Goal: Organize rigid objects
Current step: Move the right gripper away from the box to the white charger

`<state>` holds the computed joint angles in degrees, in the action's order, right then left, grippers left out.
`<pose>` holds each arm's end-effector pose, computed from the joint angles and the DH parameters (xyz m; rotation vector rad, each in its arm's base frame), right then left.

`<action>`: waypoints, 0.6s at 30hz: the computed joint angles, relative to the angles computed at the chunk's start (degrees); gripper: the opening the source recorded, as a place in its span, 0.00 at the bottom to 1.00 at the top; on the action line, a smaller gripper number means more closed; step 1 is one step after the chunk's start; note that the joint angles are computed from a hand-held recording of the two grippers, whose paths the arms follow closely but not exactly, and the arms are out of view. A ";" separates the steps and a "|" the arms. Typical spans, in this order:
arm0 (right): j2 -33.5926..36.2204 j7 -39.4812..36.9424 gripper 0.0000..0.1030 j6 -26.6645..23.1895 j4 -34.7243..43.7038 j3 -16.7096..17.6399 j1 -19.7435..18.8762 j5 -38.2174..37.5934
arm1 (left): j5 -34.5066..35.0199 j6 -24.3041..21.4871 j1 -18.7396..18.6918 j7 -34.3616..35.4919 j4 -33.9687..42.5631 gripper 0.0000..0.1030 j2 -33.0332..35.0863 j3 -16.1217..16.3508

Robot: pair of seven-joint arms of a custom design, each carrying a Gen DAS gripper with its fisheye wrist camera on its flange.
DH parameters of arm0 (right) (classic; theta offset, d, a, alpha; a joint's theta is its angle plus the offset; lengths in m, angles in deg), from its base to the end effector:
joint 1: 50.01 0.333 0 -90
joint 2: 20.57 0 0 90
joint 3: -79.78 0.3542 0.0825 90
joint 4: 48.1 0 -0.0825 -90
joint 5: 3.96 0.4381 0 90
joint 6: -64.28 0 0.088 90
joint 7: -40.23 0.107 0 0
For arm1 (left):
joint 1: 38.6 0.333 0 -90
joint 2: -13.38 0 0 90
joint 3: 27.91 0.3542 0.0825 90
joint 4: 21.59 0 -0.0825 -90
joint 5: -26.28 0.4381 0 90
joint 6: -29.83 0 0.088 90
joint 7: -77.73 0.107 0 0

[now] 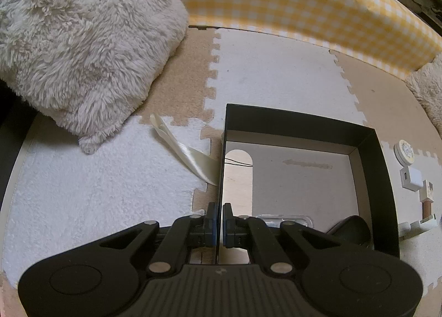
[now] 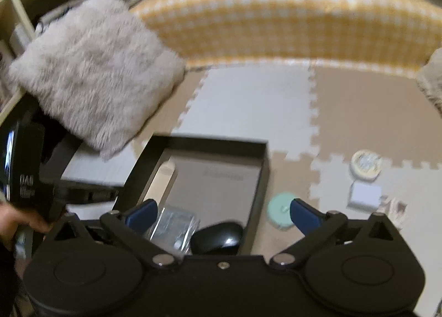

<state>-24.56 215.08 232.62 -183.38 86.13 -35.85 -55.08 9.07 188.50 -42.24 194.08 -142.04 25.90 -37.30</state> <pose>0.5069 0.2438 0.4139 -1.4631 1.9799 -0.4753 0.6451 -0.1325 0.3644 -1.5528 2.3936 -0.6324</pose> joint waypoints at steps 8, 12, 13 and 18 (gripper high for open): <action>-4.16 19.43 1.00 -7.42 -2.15 0.29 -3.68 -14.43 | 0.10 0.01 -0.06 -0.04 -0.02 0.03 -0.02 0.05; -5.53 23.41 1.00 -9.65 -4.01 -0.39 -5.16 -15.34 | 0.09 0.02 -0.06 -0.06 -0.04 0.03 -0.03 0.04; -5.74 24.50 1.00 -9.62 -4.48 -0.56 -5.59 -15.77 | 0.09 0.02 -0.06 -0.06 -0.04 0.03 -0.03 0.04; -5.53 23.33 1.00 -9.17 -6.44 -2.18 -6.92 -10.85 | 0.11 0.07 -0.07 -0.05 0.00 0.03 0.03 0.05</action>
